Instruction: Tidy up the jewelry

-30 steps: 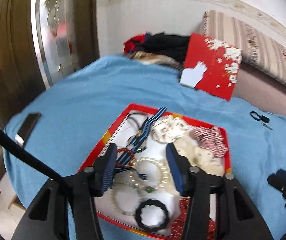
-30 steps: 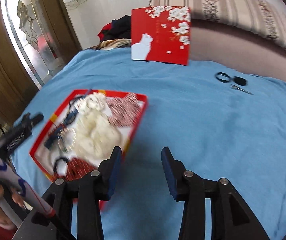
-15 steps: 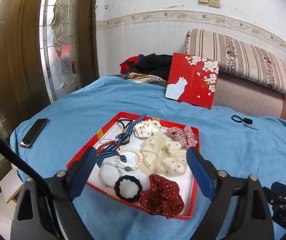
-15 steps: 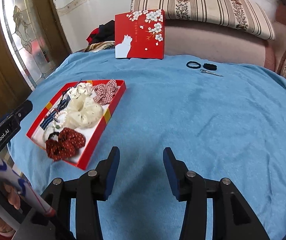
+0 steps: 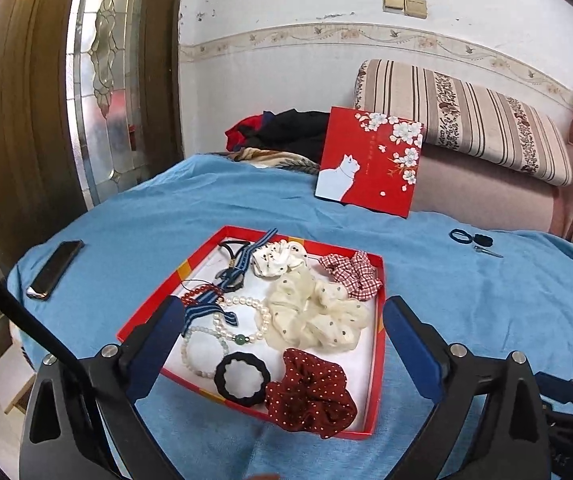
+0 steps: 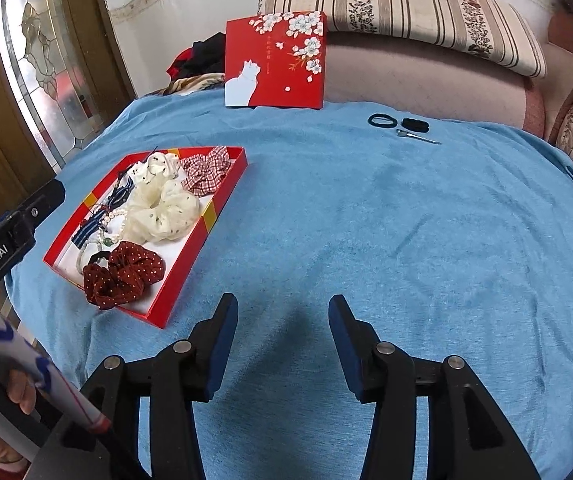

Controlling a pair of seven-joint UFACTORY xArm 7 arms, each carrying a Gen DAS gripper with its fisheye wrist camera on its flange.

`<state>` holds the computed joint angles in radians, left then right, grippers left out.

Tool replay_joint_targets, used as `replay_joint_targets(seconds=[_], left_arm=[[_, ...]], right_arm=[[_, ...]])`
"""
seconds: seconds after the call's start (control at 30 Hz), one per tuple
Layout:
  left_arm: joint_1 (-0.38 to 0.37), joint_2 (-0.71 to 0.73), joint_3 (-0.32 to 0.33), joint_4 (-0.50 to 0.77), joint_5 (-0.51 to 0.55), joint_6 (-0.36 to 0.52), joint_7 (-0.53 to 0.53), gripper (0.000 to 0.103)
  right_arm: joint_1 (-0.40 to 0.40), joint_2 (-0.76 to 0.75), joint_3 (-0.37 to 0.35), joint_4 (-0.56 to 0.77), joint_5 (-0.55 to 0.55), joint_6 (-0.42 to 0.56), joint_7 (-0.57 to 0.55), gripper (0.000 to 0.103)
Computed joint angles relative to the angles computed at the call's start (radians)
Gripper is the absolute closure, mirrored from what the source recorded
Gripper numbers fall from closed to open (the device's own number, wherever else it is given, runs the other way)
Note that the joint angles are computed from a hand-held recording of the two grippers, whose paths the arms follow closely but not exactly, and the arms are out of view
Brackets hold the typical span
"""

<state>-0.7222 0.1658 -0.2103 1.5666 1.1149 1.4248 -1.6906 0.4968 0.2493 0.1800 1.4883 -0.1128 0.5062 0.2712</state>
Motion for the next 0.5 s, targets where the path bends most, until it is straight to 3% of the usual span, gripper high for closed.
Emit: replay_joint_targets(seconds=[0.23, 0.5], left_arm=[[0.044, -0.040, -0.002, -0.058, -0.051, -0.085, -0.049, 0.004], [0.042, -0.016, -0.007, -0.033, -0.060, -0.036, -0.039, 0.004]], right_arm=[[0.035, 0.032, -0.011, 0.031, -0.063, 0.026, 0.028, 0.051], [0.056, 0.060, -0.012, 0.070, -0.083, 0.053, 0.023, 0.050]])
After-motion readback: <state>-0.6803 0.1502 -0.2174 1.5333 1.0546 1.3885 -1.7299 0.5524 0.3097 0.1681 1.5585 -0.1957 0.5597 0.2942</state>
